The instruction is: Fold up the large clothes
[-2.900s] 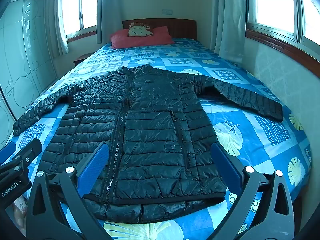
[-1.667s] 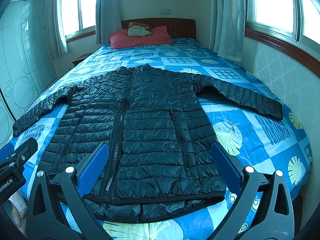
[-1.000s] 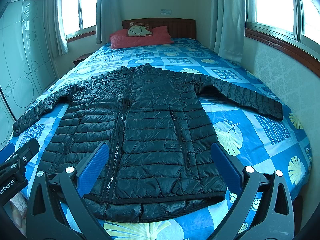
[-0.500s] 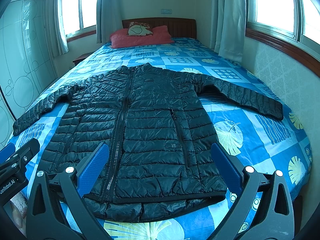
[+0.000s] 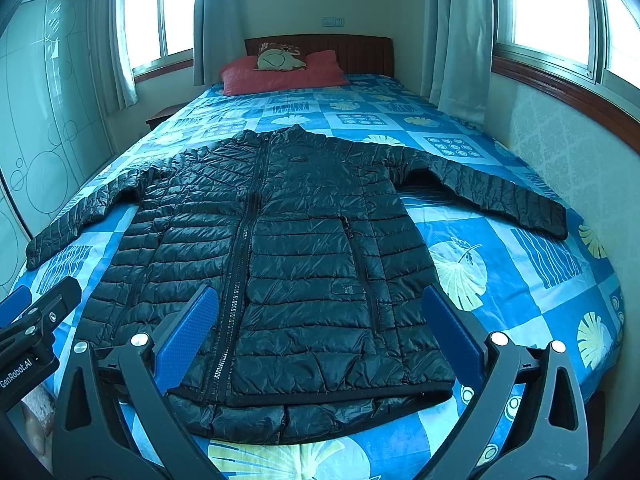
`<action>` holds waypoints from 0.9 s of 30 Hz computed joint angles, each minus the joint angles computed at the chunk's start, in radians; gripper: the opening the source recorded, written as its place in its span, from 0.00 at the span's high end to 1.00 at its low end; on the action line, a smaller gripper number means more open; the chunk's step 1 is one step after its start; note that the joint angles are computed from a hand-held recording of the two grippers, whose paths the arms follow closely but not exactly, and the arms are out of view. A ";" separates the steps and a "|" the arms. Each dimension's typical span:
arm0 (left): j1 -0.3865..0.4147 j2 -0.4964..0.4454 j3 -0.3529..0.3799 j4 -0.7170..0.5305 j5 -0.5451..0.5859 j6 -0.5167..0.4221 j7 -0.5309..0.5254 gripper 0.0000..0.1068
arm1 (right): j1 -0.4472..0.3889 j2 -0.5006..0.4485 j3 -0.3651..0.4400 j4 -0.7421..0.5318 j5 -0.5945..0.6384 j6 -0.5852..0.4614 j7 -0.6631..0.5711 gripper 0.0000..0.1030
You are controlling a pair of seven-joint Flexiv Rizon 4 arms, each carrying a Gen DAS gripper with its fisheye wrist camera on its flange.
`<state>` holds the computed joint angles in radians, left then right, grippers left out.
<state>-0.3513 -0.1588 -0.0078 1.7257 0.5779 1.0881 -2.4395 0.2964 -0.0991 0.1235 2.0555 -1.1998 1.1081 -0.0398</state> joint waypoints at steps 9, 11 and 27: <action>0.002 0.000 -0.001 0.003 -0.001 0.002 -0.001 0.08 | 0.005 -0.005 0.002 -0.001 0.002 -0.001 -0.001 0.02; 0.001 0.001 0.000 0.008 -0.001 0.006 -0.002 0.08 | 0.004 -0.006 0.000 -0.002 0.006 0.002 -0.005 0.02; 0.035 -0.075 0.070 -0.029 -0.021 0.002 -0.054 0.08 | -0.039 -0.059 -0.058 -0.013 0.038 0.053 0.056 0.02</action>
<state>-0.3168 -0.2340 0.0626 1.6965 0.5569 1.0898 -2.4936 0.2573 -0.1582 0.0650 2.0422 -1.1619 1.1612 0.0160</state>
